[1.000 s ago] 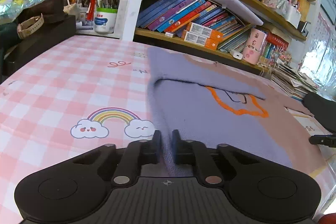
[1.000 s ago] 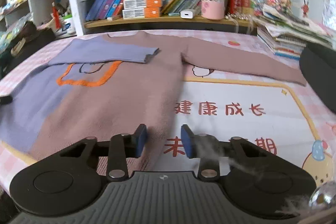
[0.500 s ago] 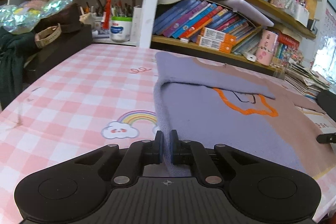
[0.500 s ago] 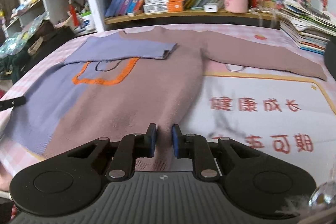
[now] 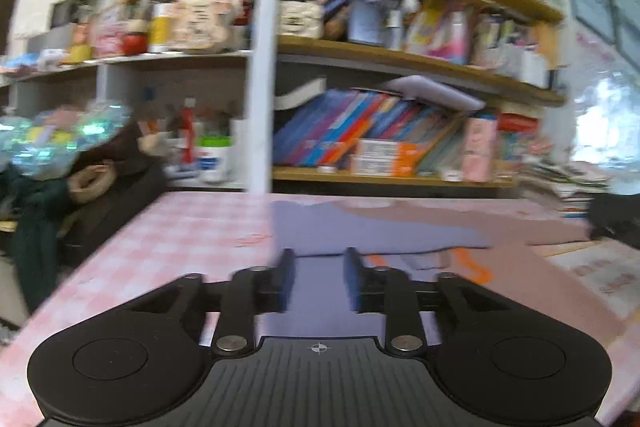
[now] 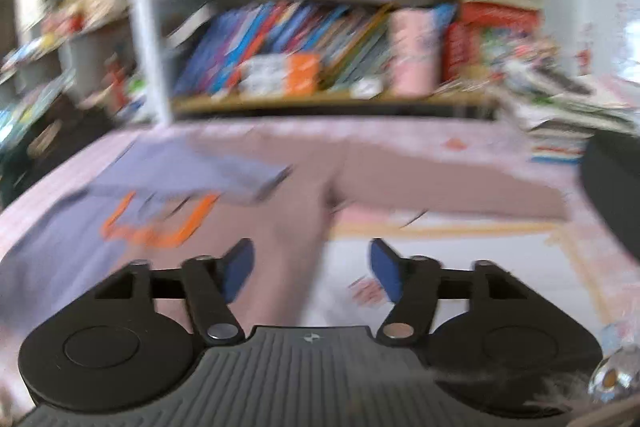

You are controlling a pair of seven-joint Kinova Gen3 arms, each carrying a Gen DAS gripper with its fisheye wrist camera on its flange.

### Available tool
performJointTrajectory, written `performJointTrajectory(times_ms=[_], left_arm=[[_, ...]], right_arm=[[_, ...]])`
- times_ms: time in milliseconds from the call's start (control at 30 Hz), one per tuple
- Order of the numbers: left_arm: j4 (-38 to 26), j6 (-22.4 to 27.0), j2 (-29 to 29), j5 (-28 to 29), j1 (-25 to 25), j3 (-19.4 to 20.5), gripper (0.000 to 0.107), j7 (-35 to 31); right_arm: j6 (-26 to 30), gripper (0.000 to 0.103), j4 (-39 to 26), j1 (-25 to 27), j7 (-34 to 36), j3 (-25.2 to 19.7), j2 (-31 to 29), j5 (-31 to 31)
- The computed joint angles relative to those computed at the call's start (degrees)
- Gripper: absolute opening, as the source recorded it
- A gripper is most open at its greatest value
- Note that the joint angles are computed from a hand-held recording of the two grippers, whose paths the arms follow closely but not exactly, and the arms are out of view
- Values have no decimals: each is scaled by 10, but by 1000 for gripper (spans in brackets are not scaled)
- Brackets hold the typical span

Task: Fold clothes
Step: 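Fold the lavender side edge inward over the body and open the left tool, then grasp the mauve sleeve cuff with the right tool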

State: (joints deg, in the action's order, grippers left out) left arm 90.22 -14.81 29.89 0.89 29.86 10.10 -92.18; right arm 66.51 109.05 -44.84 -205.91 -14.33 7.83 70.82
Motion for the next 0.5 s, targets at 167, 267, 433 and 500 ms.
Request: performJointTrajectory(times_ms=[167,267,433,500], left_arm=[[-41,61,29,-52,-28,55,45,-1],[-46,61,46,-85,-72,121,58,4],[-43,45,54,-111,-81,138,75,8],[-48,45,56,-117,-76,136,79,9]], right_arm=[[14,69,-6,61,46,31,-21,-72],[18,78,-8,97,78,43,-27,-104],[1,92,-19,159,121,69,-28,-148],[-27,92,-22,190,126,82,-33,-178]])
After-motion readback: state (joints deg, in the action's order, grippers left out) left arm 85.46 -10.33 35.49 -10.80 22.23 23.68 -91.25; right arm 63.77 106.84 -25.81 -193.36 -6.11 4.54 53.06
